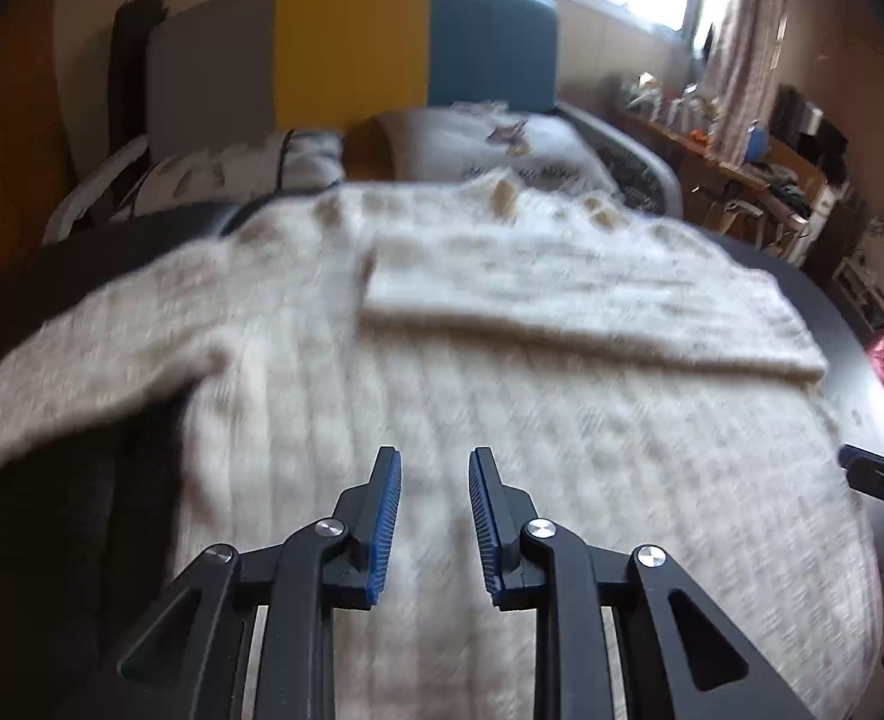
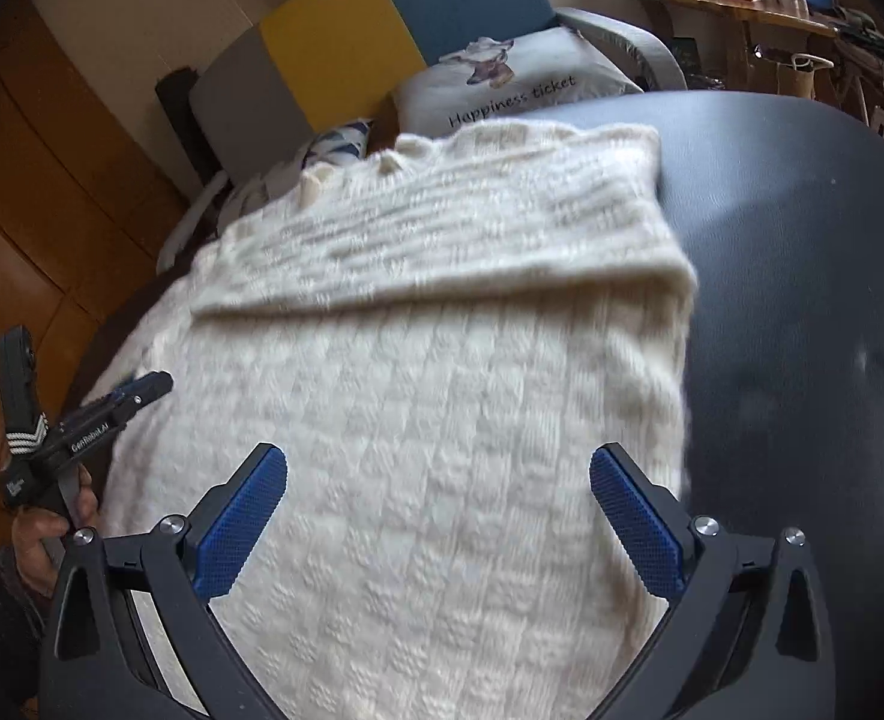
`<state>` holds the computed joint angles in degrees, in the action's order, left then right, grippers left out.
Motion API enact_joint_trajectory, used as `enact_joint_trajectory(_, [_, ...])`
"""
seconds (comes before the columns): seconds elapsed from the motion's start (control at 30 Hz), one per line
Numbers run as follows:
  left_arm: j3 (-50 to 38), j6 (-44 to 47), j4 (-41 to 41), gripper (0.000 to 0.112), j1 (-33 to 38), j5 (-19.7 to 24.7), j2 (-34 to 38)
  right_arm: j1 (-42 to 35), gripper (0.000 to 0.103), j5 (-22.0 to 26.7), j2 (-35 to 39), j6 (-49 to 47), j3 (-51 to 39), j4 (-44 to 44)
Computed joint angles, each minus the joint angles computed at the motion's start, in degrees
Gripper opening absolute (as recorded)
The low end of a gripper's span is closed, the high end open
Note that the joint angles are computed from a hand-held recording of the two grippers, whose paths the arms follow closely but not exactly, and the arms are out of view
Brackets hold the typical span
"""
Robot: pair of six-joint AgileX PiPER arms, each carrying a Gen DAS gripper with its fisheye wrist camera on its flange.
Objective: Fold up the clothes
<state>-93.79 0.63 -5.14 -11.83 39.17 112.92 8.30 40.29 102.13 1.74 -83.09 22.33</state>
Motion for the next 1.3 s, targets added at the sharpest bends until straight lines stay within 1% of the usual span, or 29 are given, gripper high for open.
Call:
enact_joint_trajectory(0.03, [2.2,1.4,-0.5,0.023,0.1,-2.2,-0.8,0.4,0.103,0.3,0.0,0.6,0.6,-1.0])
enact_joint_trajectory(0.07, [2.6,4.4,-2.7,0.023,0.8,-2.8,-0.9,0.9,0.103,0.4,0.1,1.1,1.0,-2.6])
enact_joint_trajectory(0.1, [2.6,5.7,-4.0,0.023,1.2,-2.3,-1.0,1.7,0.103,0.5,0.4,2.5,0.7,-5.7])
enact_joint_trajectory(0.17, [3.1,4.0,-2.8,0.023,0.9,-2.6,-1.7,3.7,0.103,2.6,1.1,6.2,-1.2,-12.1])
enact_joint_trajectory(0.27, [6.4,2.7,-2.6,0.023,0.8,-2.7,-5.3,6.0,0.103,4.1,-0.2,9.1,-1.9,-16.5])
enact_joint_trajectory(0.33, [9.6,-0.8,0.6,0.023,-0.3,-3.5,-8.8,7.7,0.103,4.1,-2.2,10.5,-0.7,-19.2])
enact_joint_trajectory(0.37, [12.0,-2.4,0.9,0.023,-0.1,-4.5,-10.7,8.8,0.103,4.3,-3.0,11.3,-0.1,-20.7])
enact_joint_trajectory(0.43, [14.8,-2.6,3.8,0.024,-0.6,-4.2,-12.8,11.6,0.103,5.0,-4.0,13.3,0.8,-24.5])
enact_joint_trajectory(0.5, [17.4,-2.2,4.3,0.024,0.2,-4.1,-13.6,13.4,0.103,5.7,-3.8,13.5,1.1,-25.2])
enact_joint_trajectory(0.53, [19.7,-4.4,6.4,0.024,-0.2,-5.1,-14.0,14.4,0.103,5.8,-3.5,14.3,1.4,-26.2])
enact_joint_trajectory(0.57, [22.6,-4.6,7.3,0.025,-0.3,-8.5,-15.4,15.5,0.103,5.7,-3.2,15.9,1.9,-28.3])
enact_joint_trajectory(0.6, [24.2,-2.8,6.0,0.025,0.0,-9.8,-16.4,16.7,0.103,5.7,-2.8,17.6,2.4,-30.5])
enact_joint_trajectory(0.63, [25.4,1.0,2.4,0.025,1.0,-10.6,-17.3,17.3,0.103,6.0,-2.5,18.7,2.3,-31.7])
enact_joint_trajectory(0.67, [26.0,5.5,-3.4,0.025,2.4,-10.8,-18.0,17.3,0.103,6.7,-2.3,19.3,1.7,-31.6])
enact_joint_trajectory(0.7, [25.6,10.2,-9.1,0.025,4.0,-9.0,-18.5,17.3,0.103,7.4,-2.1,19.8,1.0,-31.7])
enact_joint_trajectory(0.73, [25.3,13.0,-14.8,0.025,6.0,-6.6,-19.2,17.5,0.103,8.1,-2.1,20.3,0.4,-32.3])
enact_joint_trajectory(0.8, [24.2,17.5,-26.3,0.025,12.1,-2.2,-19.1,18.6,0.103,8.1,-3.0,21.9,-0.1,-34.7])
enact_joint_trajectory(0.83, [23.6,19.9,-32.0,0.025,15.4,0.7,-18.9,19.3,0.103,7.9,-3.3,22.8,-0.5,-35.8])
enact_joint_trajectory(0.87, [23.1,23.2,-37.7,0.025,19.9,3.7,-18.2,20.1,0.103,7.7,-3.5,23.7,-1.0,-36.7])
enact_joint_trajectory(0.9, [22.4,26.7,-43.4,0.025,24.8,7.7,-17.0,20.8,0.103,7.4,-3.6,24.2,-1.3,-37.3])
enact_joint_trajectory(0.93, [22.1,30.0,-48.2,0.025,29.2,10.1,-15.8,21.5,0.103,7.1,-3.2,24.3,-2.0,-37.5])
enact_joint_trajectory(0.97, [22.1,30.9,-51.2,0.025,33.6,11.0,-14.8,22.3,0.103,7.2,-2.4,24.2,-3.1,-37.6])
enact_joint_trajectory(1.0, [20.2,30.0,-52.5,0.025,37.4,12.7,-13.1,23.1,0.103,7.5,-1.4,24.0,-4.4,-37.6])
enact_joint_trajectory(1.03, [18.5,27.8,-52.5,0.025,40.9,12.9,-11.4,24.0,0.103,7.7,0.1,23.7,-5.7,-37.6])
enact_joint_trajectory(1.07, [16.2,25.5,-52.2,0.025,44.7,13.9,-9.5,25.0,0.103,7.7,1.4,23.7,-6.8,-37.8])
enact_joint_trajectory(1.13, [10.9,21.1,-49.7,0.025,50.3,14.5,-5.6,26.9,0.103,8.0,3.8,23.5,-8.6,-38.5])
enact_joint_trajectory(1.2, [4.7,16.6,-46.7,0.024,54.7,14.8,-1.2,28.5,0.103,8.5,6.0,23.7,-10.6,-40.2])
enact_joint_trajectory(1.27, [-3.7,11.8,-42.9,0.025,57.7,17.0,4.3,29.4,0.103,8.9,7.8,23.8,-12.7,-41.0])
enact_joint_trajectory(1.3, [-6.3,10.0,-42.4,0.024,58.8,17.2,6.3,29.8,0.103,9.1,8.7,23.7,-13.7,-41.2])
